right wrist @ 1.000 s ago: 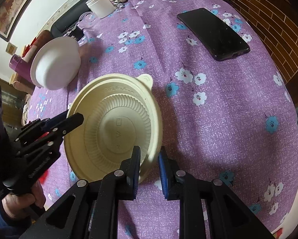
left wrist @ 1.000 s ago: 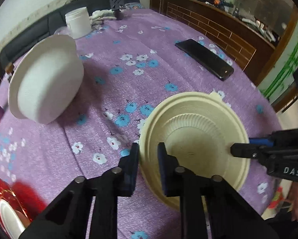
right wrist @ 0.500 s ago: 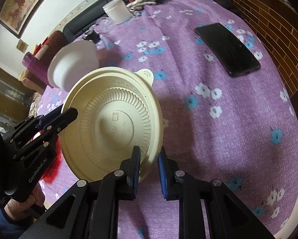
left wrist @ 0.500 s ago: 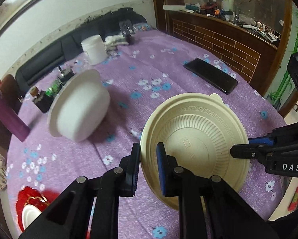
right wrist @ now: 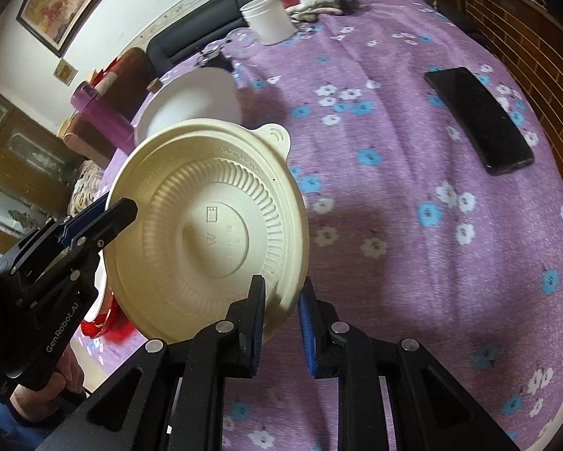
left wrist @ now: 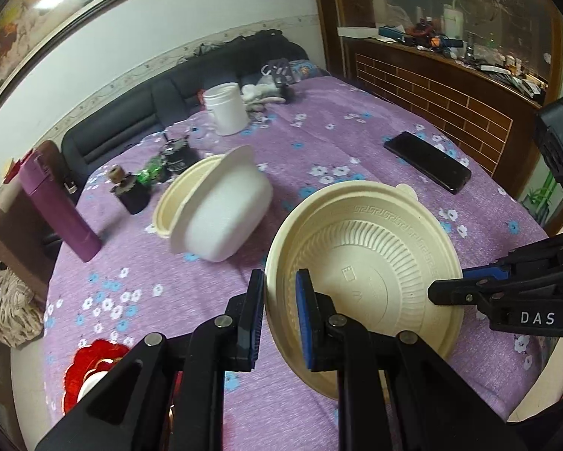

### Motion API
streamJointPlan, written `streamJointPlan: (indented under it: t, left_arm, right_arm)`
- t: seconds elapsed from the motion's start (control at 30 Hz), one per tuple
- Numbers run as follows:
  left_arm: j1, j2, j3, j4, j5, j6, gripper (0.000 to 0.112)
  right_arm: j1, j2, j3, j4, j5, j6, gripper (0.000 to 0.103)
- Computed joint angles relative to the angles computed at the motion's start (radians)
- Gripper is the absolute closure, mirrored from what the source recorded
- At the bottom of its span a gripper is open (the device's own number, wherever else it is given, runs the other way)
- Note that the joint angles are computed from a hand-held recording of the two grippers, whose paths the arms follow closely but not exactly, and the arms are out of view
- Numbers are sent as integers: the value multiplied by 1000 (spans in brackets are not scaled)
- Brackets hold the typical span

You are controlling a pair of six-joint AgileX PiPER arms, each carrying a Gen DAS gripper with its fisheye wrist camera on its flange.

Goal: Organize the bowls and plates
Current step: 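Lower the cream plate onto the foam plate on the stack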

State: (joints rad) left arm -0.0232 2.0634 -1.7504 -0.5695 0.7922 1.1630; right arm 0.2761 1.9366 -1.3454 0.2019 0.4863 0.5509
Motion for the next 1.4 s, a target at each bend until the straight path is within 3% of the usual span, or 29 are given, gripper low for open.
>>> streamJointPlan:
  t: [0.53,1.2,1.4]
  left_arm:
    - [133,-4,-32,-1,-22,-11,96]
    - [295,6,-61,26,-52,-72,96]
    - [329,32,-104,35,-20,-98,96]
  right_arm:
    - [85,159,-317,14,145,-55,84]
    - [187,476,-941,14,456,-91,84]
    - [205,548,-1084,16,529,-87,84]
